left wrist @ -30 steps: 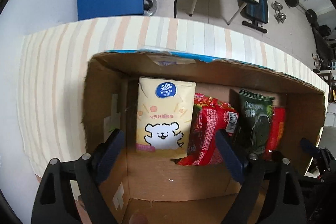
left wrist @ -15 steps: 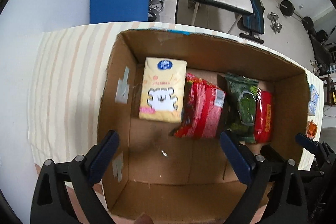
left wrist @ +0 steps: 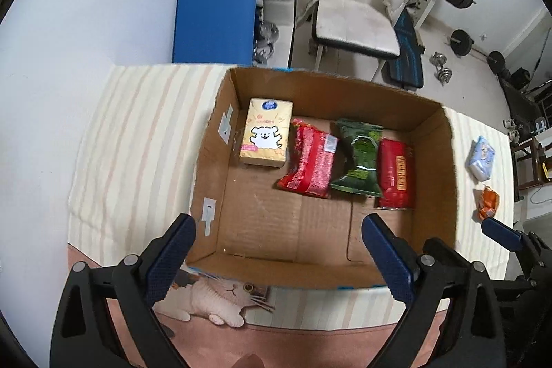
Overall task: Organize soft objects
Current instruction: 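Grasp the black bag with the left tool while the right tool grasps the orange bag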
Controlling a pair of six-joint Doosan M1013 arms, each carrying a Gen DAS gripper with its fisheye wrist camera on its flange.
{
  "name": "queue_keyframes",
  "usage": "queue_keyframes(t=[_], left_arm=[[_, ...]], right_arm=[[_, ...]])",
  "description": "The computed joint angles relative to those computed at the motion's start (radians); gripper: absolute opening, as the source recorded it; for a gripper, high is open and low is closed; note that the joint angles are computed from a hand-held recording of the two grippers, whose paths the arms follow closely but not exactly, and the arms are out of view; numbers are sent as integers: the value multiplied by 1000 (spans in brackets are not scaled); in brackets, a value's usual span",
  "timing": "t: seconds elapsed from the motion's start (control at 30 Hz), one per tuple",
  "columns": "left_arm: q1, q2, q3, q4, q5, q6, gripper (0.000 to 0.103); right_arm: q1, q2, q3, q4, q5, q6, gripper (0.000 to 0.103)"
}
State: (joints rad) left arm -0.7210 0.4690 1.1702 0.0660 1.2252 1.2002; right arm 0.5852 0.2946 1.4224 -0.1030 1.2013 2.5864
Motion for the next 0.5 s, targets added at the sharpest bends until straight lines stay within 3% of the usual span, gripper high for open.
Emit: queue_keyframes(t=[0.27, 0.5], left_arm=[[-44, -29, -27, 29, -3, -27, 99], [-114, 53, -176, -9, 50, 45, 99]], right_arm=[[14, -81, 41, -31, -45, 31, 103], [-45, -237, 195, -38, -76, 104, 103]])
